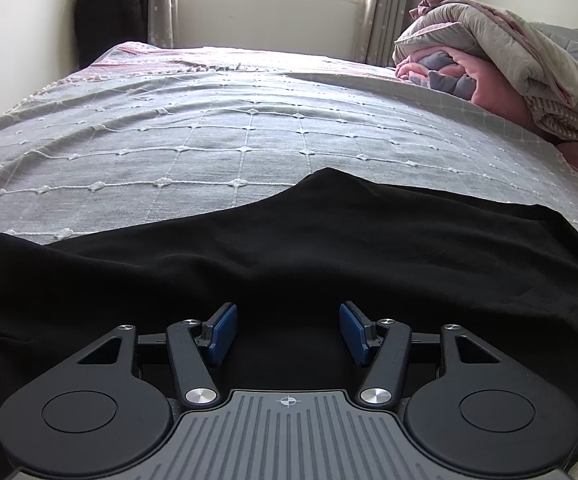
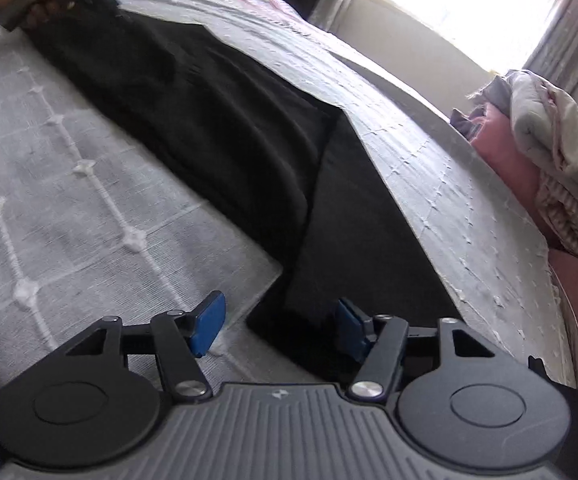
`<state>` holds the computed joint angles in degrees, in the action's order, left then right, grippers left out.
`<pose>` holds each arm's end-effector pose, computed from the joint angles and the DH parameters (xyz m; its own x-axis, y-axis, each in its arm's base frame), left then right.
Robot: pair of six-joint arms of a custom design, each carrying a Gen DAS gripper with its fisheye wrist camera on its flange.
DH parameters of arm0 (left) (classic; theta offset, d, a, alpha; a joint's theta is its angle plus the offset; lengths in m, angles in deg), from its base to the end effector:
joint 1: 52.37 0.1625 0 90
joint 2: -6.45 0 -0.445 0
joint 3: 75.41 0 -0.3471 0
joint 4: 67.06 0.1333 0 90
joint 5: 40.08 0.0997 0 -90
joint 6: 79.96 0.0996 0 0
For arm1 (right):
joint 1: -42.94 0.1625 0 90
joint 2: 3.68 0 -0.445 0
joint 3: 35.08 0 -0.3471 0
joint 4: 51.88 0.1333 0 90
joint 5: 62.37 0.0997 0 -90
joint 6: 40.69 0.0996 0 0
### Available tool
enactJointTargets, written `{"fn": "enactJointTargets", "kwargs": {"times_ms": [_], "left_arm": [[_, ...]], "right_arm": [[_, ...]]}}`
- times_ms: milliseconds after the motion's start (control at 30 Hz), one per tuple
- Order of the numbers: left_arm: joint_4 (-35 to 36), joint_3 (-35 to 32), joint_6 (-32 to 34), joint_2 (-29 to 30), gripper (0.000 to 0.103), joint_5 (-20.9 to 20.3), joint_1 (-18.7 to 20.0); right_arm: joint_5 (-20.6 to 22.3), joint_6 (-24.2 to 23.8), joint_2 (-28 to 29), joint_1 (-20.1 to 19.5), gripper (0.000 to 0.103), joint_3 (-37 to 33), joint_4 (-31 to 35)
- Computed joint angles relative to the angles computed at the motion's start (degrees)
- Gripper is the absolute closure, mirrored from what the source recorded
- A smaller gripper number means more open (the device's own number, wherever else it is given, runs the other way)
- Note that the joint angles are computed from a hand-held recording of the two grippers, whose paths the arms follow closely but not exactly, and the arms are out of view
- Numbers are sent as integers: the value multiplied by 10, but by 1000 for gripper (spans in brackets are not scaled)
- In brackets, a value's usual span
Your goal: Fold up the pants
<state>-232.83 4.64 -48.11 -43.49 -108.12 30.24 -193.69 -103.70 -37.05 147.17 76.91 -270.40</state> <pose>0.0762 -0.7383 0.3357 -0.7630 0.2418 -0.5994 0.5799 0.6658 -0.4696 0.2035 -0.5277 0.0951 -0.2456 -0.4180 0.8746 -0.8312 0.5551 0.0318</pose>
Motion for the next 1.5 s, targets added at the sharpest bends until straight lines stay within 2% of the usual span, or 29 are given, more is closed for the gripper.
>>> {"fn": "enactJointTargets", "kwargs": {"times_ms": [33,67,200,233,367,533,667,767,867,933,1000,1067,1133,1167,1200,1267,1367,1433,1467,1500], "left_arm": [[0,0,-1,0,47,0,0],[3,-1,-2,-1,47,-3,0],[8,-4,-9,-2,47,-9,2],[9,-4,-10,-2,47,-10,2],[10,-4,-8,1,47,-4,1],[11,-7,-8,2,47,-5,1],[9,-8,-6,4,47,-6,1],[4,-4,3,6,47,-6,0],[1,-3,11,6,47,-6,-2],[4,-5,4,4,47,-11,-1],[10,-9,-5,3,47,-16,0],[12,-13,-9,1,47,-22,1],[9,-19,-9,0,44,-30,-1],[10,-25,-10,2,36,-34,-1],[10,-33,-11,4,32,-38,-2],[25,-56,-22,13,30,-40,-5],[61,-101,-18,35,30,-43,-10],[81,-135,-1,56,30,-28,-15],[92,-155,8,68,29,-19,-17],[103,-175,13,81,27,-12,-19]], "right_arm": [[-7,0,0,1,16,-7,5],[-16,-2,-2,3,38,-14,21],[-45,-44,-1,11,39,-39,32],[-40,-48,-6,12,39,-44,26],[12,-7,-47,-3,40,-99,39],[11,10,-36,-41,40,-262,121],[-40,36,15,-74,40,-412,190],[-66,104,41,-100,40,-480,272],[-84,141,56,-111,40,-484,287],[-98,141,66,-113,38,-484,279],[-103,141,66,-112,27,-478,260],[-102,133,56,-108,21,-456,231],[-65,148,32,-109,20,-427,218],[-38,169,14,-108,19,-401,215],[-16,185,1,-109,16,-383,214],[2,195,-8,-110,13,-377,222],[-30,196,11,-111,10,-406,255],[-71,202,32,-112,6,-439,276],[-85,207,40,-114,7,-449,280],[-83,221,38,-115,15,-443,283]]}}
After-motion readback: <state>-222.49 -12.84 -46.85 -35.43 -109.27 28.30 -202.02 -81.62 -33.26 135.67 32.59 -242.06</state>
